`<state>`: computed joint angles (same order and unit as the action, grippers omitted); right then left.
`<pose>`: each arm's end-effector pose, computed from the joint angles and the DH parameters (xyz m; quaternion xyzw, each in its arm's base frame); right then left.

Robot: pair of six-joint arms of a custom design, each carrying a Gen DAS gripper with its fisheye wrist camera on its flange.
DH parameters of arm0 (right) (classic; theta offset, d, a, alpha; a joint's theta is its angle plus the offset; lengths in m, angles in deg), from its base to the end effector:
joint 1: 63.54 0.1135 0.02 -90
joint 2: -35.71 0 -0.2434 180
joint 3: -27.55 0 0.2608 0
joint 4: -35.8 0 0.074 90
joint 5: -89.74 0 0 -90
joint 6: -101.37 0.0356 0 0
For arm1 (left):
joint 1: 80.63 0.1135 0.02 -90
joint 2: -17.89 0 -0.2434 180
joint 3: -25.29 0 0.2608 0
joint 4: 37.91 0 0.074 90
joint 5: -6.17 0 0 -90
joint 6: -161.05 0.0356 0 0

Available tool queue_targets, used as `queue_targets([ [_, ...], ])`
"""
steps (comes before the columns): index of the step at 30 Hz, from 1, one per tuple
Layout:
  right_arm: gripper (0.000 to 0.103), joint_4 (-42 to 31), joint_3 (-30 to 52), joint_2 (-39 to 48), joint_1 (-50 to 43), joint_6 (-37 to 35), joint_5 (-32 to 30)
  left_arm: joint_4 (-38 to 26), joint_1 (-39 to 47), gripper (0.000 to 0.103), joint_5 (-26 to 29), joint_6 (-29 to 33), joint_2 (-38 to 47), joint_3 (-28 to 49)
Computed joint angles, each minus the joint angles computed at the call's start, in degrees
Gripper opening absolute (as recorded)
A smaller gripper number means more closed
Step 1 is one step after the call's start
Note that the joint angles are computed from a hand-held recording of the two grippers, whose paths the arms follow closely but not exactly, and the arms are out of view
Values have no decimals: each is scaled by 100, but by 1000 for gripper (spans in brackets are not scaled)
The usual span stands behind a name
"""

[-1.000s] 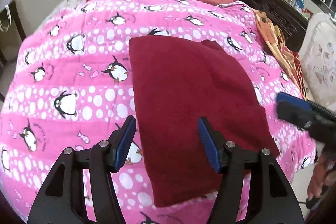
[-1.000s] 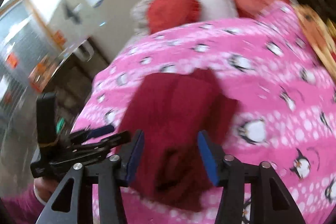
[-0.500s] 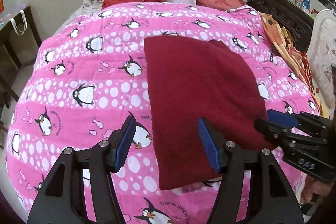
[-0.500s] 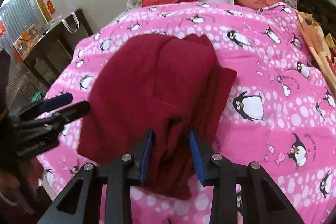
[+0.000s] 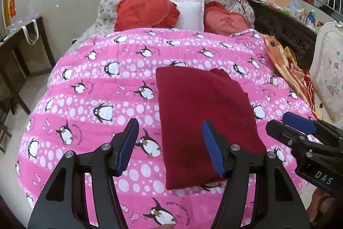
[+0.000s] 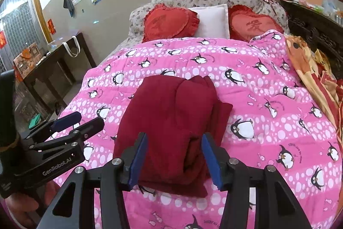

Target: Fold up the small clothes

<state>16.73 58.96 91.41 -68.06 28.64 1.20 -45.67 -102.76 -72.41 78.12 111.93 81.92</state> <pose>0.1995 -0.0167 0.1320 0.1785 0.9007 0.0323 0.3947 0.2948 -0.1275 0.1206 0.2686 0.8806 -0.1409 0.3641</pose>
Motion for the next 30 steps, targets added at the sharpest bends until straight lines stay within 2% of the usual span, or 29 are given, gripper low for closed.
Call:
queue_targets([
  [4, 62, -62, 7, -30, 212, 189, 148, 43, 50, 61, 29, 0, -269, -180],
  [13, 64, -260, 0, -276, 485, 297, 434, 94, 83, 61, 48, -43, -544, -341],
  [30, 66, -57, 69, 197, 259, 320, 200, 138, 67, 61, 55, -27, -298, -227],
])
